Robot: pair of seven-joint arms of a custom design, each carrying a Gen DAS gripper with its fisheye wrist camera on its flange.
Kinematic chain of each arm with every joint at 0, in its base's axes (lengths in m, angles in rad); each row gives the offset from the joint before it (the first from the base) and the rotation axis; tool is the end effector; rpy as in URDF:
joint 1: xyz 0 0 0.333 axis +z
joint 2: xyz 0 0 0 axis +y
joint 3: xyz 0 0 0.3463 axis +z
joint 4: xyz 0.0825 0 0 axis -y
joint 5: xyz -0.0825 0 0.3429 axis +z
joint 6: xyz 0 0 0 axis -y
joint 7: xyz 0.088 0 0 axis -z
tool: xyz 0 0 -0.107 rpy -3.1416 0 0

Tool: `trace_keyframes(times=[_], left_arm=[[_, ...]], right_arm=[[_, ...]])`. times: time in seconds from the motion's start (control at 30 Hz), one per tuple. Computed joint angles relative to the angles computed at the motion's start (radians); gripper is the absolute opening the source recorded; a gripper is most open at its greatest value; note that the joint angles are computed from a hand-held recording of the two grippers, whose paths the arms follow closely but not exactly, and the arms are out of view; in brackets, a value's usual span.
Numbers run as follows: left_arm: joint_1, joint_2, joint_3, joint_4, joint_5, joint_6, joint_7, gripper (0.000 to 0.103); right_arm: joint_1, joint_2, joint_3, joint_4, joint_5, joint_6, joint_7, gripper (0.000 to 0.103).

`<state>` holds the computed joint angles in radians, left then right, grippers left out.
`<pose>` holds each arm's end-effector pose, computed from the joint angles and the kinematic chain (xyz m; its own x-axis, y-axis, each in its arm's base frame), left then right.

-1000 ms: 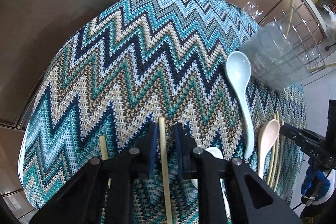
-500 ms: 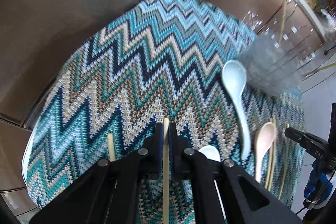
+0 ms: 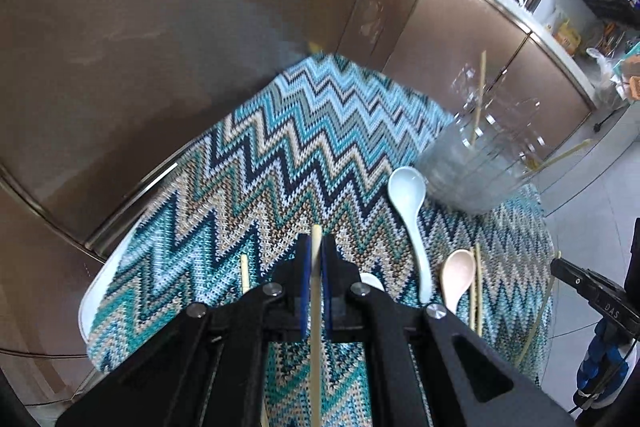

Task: Organize utensils
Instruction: 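Raise the chopstick in the right tool over the rack while the left tool carries its chopstick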

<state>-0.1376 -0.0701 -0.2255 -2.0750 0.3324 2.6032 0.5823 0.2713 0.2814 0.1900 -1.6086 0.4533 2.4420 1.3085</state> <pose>0.4981 -0.2002 0.5739 0.2909 -0.9210 0.2591 -0.7452 -0.3879 -0.5425 0.5955 0.2774 0.5716 0.4865 -0.8073 -0.3339 -0.7999 -0.2578 -0.5419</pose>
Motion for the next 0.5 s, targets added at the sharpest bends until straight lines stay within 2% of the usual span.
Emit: trace_keyframes(times=[0.17, 0.5], left_arm=[[0.01, -0.052, -0.021, -0.012, 0.071, 0.008, -0.069, 0.004], [0.042, -0.142, -0.096, 0.01, 0.198, -0.025, -0.175, 0.004]], right_arm=[[-0.006, -0.089, 0.002, -0.076, 0.049, 0.045, -0.063, 0.005], [0.04, -0.221, -0.029, -0.157, 0.137, 0.126, -0.164, 0.005]])
